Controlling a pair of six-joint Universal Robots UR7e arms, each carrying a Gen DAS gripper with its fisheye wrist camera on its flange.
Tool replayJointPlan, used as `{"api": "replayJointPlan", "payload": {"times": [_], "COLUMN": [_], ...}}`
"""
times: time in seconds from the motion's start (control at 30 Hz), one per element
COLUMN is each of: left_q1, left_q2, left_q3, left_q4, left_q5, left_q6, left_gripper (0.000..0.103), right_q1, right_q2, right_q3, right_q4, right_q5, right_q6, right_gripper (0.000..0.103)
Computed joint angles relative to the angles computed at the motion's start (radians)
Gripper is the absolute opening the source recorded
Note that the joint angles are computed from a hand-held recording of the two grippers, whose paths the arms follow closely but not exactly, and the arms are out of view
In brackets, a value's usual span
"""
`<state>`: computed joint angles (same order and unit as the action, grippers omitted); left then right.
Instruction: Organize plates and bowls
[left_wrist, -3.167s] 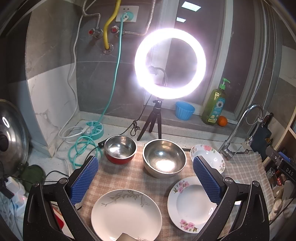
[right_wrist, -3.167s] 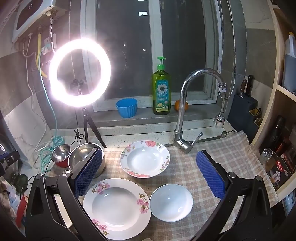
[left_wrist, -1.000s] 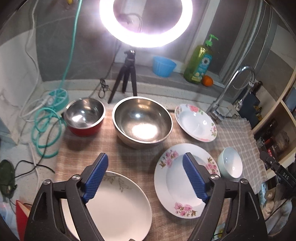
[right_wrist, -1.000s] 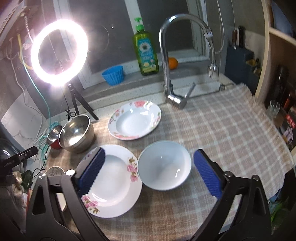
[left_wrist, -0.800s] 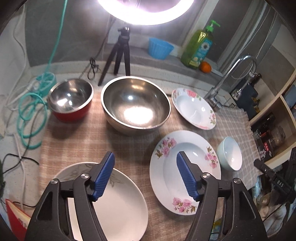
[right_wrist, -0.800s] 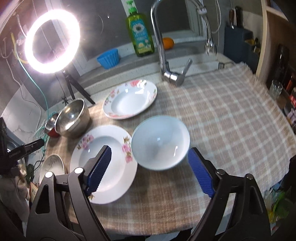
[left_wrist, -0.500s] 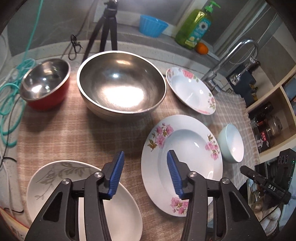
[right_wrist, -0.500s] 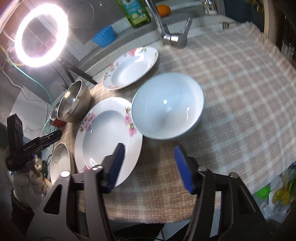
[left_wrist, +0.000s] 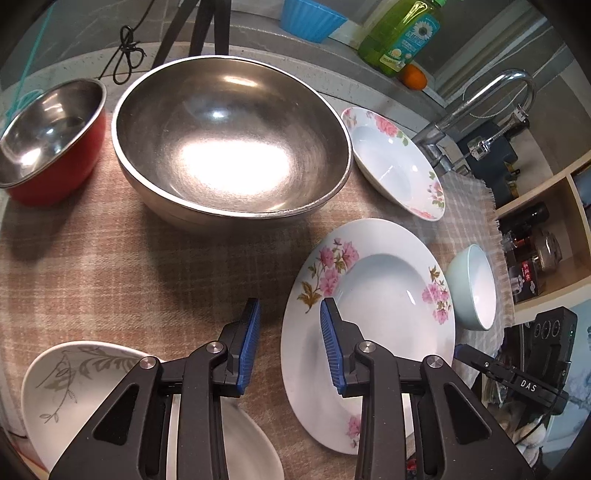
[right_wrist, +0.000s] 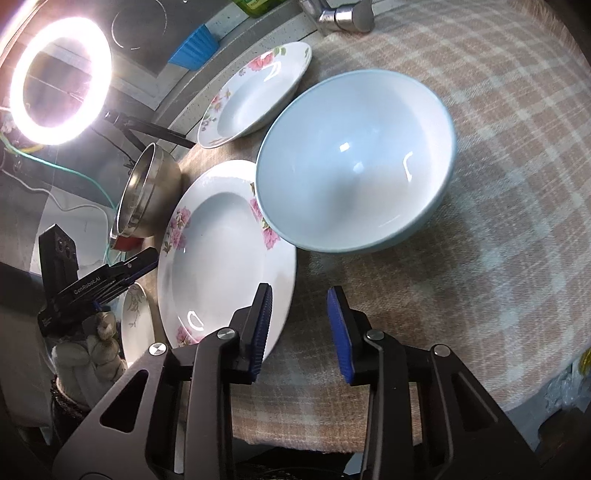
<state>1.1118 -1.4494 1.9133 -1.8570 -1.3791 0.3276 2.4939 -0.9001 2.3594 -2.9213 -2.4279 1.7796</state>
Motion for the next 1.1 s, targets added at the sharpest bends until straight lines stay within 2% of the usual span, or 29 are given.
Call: {"api": "replayJointPlan", "payload": {"times": [0.17, 0.43, 0.63, 0.7, 0.83, 0.93, 1.1], "left_q1": [0.003, 0.002, -0.001, -0.007, -0.009, -0.012, -0.008], "left_q2": [0.013, 0.029, 0.027, 0.021, 0.007, -0.007, -0.027], "left_q3": [-0.001, -0.009, -0.010, -0.002, 0.011, 0.021, 0.025], "left_q4": [0.003, 0.025, 0.031, 0.027, 0.019, 0.020, 0.035], "left_q5": [0.002, -0.011, -0.010, -0.002, 0.005, 0.018, 0.022], "left_q6": [0.005, 0.004, 0.014, 0.021, 0.021, 0.025, 0.018], "left_gripper": [0.027, 0.022, 0.022, 0.022, 0.022, 0.022, 0.022], "right_q1": [-0.023, -0.048, -0.055, -0.057, -0.061, -0.059, -0.057], "right_q2": [0.015, 0.034, 0.030, 0.022, 0.013, 0.005, 0.008], "right_q3": [0.012, 0.020, 0.007, -0.015, -0.013, -0.030, -0.034], "right_q4": [-0.062, -0.149, -0.126, -0.056, -0.045, 0.016, 0.014], "right_q5": [0.012, 0.024, 0.042, 0.040, 0.045, 0.047, 0.063], "right_q6": [-0.030, -0.097, -0.141, -0.141, -0.157, -0.164, -0.178], "right_gripper": [0.030, 0.018, 0.015, 0.015, 0.015, 0.016, 0.016]}}
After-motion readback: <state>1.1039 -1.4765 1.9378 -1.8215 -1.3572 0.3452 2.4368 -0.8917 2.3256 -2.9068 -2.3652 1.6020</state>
